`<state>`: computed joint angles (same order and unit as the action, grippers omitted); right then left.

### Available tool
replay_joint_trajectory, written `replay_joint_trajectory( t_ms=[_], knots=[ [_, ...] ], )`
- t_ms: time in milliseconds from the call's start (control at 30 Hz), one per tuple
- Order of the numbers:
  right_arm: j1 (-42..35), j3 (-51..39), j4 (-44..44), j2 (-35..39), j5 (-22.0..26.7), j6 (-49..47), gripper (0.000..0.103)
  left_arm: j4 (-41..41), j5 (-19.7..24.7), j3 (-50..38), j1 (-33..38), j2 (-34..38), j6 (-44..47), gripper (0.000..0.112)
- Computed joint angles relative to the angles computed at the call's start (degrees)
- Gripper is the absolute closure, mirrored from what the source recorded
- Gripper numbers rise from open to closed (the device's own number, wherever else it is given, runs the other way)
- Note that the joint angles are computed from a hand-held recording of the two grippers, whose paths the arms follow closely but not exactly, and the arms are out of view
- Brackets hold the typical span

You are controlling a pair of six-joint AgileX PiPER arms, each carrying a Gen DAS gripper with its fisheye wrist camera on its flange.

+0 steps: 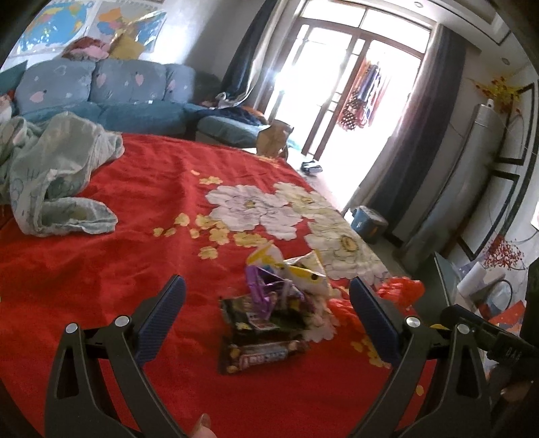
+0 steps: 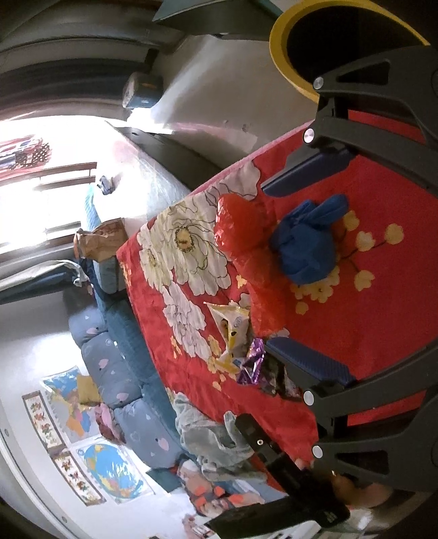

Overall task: Collect trash
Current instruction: 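Grasp a purple candy wrapper with the left tool while the right grasps the red plastic bag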

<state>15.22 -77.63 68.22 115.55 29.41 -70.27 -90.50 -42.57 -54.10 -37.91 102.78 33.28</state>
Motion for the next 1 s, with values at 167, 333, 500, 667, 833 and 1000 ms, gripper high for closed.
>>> replay_joint_trajectory(
  t_ms=[167, 333, 500, 667, 833, 1000],
  knots=[
    [0.94, -5.78, -5.74, 3.95, 0.12, 9.51, 0.026, 5.05, 6.56, 0.68, 4.66, 0.16, -4.45, 0.026],
    [0.72, -14.52, -13.02, 9.98, 4.11, 23.20, 0.026, 11.85, 14.23, 0.19, 9.25, 1.50, -10.66, 0.043],
    [1.15, -22.34, -18.61, 15.51, 7.40, 32.84, 0.026, 17.77, 19.36, -0.88, 12.10, 3.62, -16.60, 0.050],
    [2.09, -26.07, -21.35, 18.08, 8.29, 35.25, 0.035, 23.74, 22.48, -1.60, 13.92, 5.48, -23.05, 0.059],
    [1.82, -27.71, -19.71, 19.72, 10.80, 34.02, 0.059, 26.73, 22.76, -1.91, 14.09, 6.07, -25.70, 0.076],
    [1.49, -24.00, -14.64, 17.75, 10.18, 28.01, 0.069, 26.15, 21.60, -1.67, 12.82, 5.13, -24.91, 0.091]
  ],
)
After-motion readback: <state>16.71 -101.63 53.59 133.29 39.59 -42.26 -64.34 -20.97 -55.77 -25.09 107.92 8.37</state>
